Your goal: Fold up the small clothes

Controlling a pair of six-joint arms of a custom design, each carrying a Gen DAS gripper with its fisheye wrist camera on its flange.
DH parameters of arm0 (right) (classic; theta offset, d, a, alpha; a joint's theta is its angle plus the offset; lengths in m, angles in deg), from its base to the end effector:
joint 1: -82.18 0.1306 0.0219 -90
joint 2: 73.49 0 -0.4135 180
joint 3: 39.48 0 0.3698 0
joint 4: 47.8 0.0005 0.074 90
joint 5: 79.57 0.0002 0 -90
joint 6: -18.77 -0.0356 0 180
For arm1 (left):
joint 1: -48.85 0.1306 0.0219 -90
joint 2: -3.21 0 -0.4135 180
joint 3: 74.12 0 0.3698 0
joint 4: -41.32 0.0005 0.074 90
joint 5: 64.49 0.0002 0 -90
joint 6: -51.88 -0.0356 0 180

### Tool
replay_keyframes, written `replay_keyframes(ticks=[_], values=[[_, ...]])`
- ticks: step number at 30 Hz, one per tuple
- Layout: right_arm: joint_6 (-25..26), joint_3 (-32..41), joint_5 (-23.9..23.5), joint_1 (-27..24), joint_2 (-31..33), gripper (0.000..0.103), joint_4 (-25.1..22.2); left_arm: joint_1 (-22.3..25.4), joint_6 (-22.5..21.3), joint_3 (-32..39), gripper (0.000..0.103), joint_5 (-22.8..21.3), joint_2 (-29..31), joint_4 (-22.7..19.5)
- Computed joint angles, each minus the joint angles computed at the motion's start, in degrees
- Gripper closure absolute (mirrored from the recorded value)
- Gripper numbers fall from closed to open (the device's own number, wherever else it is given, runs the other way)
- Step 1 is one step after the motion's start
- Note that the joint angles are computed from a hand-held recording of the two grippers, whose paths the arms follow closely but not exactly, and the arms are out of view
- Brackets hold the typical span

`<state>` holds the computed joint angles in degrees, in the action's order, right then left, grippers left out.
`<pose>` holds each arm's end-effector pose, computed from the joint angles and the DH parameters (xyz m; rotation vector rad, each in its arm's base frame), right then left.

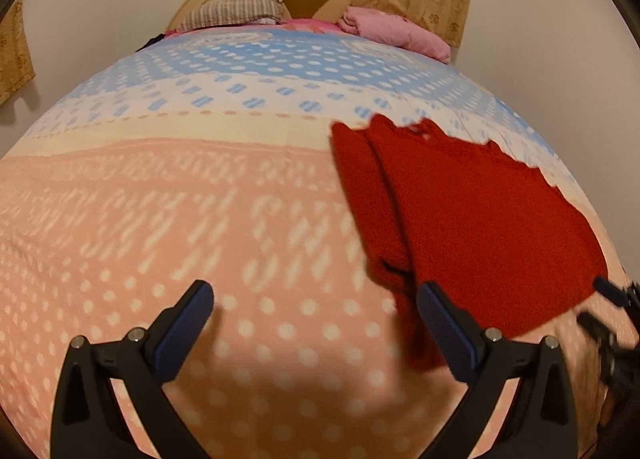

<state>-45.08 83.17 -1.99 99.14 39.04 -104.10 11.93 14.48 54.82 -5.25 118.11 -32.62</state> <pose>0.5905 0.1876 0.4989 -0.9621 2.1549 0.1797 0.4959 -0.3505 0.5048 -0.5037 2.3558 0.0144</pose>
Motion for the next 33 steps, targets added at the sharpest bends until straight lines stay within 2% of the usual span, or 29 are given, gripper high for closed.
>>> replay_keyframes(ticks=[7,11,17,23,25,29,33], values=[[4.56,-1.90,-0.12,6.17,-0.88,0.048,1.79,2.96,-0.10,-0.87,0.000,5.56,-0.42,4.91],[5.77,-2.20,0.70,8.78,-0.28,0.048,2.14,4.60,-0.48,-0.58,0.000,10.43,0.38,9.01],[5.13,-0.52,0.99,10.59,1.73,0.048,0.85,6.69,-0.36,2.67,0.000,15.45,3.68,10.33],[5.20,0.34,-0.38,11.35,2.50,0.048,-0.65,7.78,-1.78,4.38,0.001,16.46,5.19,11.78],[5.51,0.35,1.09,11.88,2.67,0.048,-0.17,8.05,-2.91,5.34,0.001,16.94,5.85,11.81],[3.82,2.12,1.91,12.33,3.85,0.048,-0.53,8.71,-4.28,7.79,0.014,19.11,7.47,11.26],[3.44,2.60,2.40,12.61,4.20,0.048,-0.74,8.72,-4.85,9.29,0.016,19.71,8.48,11.24]])
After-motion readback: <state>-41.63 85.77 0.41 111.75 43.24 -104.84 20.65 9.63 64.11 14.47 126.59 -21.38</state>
